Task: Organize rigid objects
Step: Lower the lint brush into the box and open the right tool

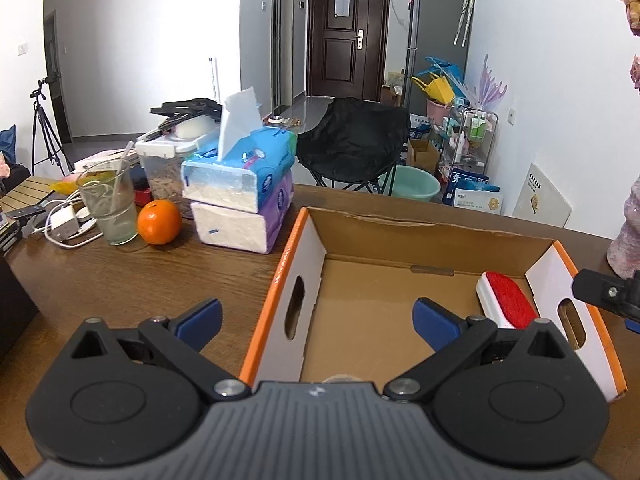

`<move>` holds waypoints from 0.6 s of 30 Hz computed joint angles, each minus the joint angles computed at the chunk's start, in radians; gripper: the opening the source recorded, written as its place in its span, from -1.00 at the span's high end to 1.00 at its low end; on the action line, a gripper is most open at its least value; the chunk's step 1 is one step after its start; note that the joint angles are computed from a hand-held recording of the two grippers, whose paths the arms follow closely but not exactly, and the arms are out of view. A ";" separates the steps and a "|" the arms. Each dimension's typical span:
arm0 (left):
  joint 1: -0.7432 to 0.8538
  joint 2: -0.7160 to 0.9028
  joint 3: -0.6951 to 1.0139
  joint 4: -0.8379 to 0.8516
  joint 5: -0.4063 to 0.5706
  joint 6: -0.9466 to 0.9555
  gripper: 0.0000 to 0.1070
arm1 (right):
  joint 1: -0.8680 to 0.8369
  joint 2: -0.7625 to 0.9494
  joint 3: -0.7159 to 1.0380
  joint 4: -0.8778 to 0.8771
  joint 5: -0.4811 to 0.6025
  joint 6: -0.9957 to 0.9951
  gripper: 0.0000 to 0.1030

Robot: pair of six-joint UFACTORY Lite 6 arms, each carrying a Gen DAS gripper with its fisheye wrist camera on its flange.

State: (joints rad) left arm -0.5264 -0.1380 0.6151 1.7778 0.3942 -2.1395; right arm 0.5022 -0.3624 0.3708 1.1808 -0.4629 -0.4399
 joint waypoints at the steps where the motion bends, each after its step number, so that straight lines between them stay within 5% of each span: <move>1: -0.002 -0.023 -0.018 -0.006 0.001 0.007 -0.93 | 0.021 -0.030 -0.016 0.042 -0.009 -0.037 -1.00; 9: -0.055 -0.298 -0.181 -0.222 0.040 0.223 -0.93 | 0.310 -0.266 -0.112 0.440 -0.216 -0.332 -1.00; 18: -0.217 -0.721 -0.357 -0.610 0.218 0.597 -0.93 | 0.853 -0.370 -0.130 0.721 -0.675 -0.344 -1.00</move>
